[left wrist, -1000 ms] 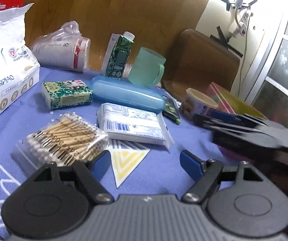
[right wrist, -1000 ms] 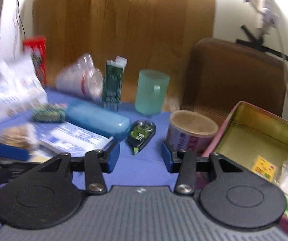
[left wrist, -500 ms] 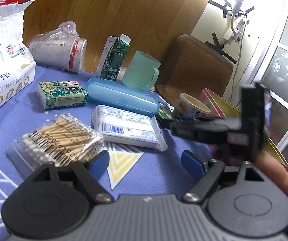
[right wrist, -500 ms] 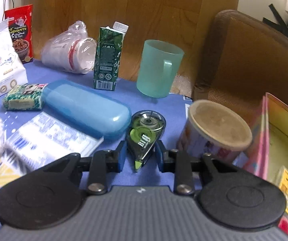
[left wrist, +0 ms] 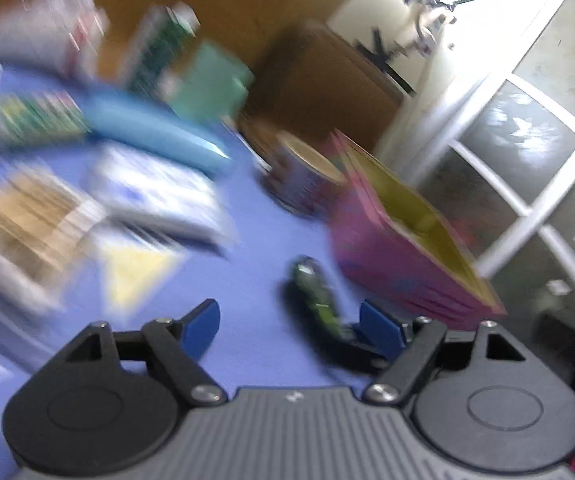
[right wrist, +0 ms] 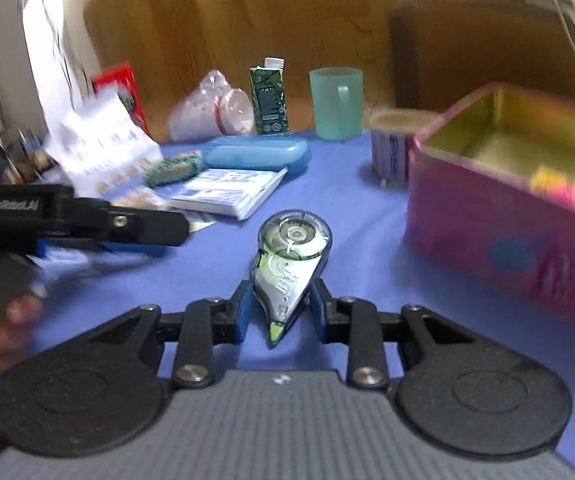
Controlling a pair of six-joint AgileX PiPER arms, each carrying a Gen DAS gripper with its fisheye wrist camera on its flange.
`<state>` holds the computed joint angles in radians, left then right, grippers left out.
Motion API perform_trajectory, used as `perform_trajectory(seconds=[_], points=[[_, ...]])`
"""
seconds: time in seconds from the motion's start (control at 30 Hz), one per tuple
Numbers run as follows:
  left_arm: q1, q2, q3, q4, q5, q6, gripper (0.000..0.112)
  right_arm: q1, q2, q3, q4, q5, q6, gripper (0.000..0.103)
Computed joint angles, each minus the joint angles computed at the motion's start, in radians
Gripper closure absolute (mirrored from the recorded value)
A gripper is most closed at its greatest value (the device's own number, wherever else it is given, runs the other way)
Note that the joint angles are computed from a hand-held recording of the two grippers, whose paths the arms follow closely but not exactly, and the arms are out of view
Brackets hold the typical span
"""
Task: Organize soft objects
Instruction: 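Grasp the green correction tape with the right gripper, then drop the green correction tape into the pink tin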
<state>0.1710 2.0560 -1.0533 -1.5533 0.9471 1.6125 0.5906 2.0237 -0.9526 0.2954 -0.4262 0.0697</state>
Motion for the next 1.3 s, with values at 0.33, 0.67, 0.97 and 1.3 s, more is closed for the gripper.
perform_trajectory(seconds=[0.33,0.67,0.97,1.3], points=[[-0.197,-0.020,-0.089,0.080,-0.084,-0.161,0.078,0.011,-0.059,0.199,-0.048,-0.283,0.091,0.070],[-0.448,-0.048,-0.285,0.109,-0.213,-0.187,0.078,0.010,-0.120,0.347,0.193,-0.635,-0.081,0.070],[-0.648,0.156,-0.629,0.352,-0.293,-0.464,0.072,-0.118,-0.111,0.403,0.312,-0.680,-0.086,0.069],[-0.630,0.047,-0.410,0.158,-0.378,-0.168,0.062,-0.074,-0.038,0.419,0.422,-0.785,-0.121,0.059]])
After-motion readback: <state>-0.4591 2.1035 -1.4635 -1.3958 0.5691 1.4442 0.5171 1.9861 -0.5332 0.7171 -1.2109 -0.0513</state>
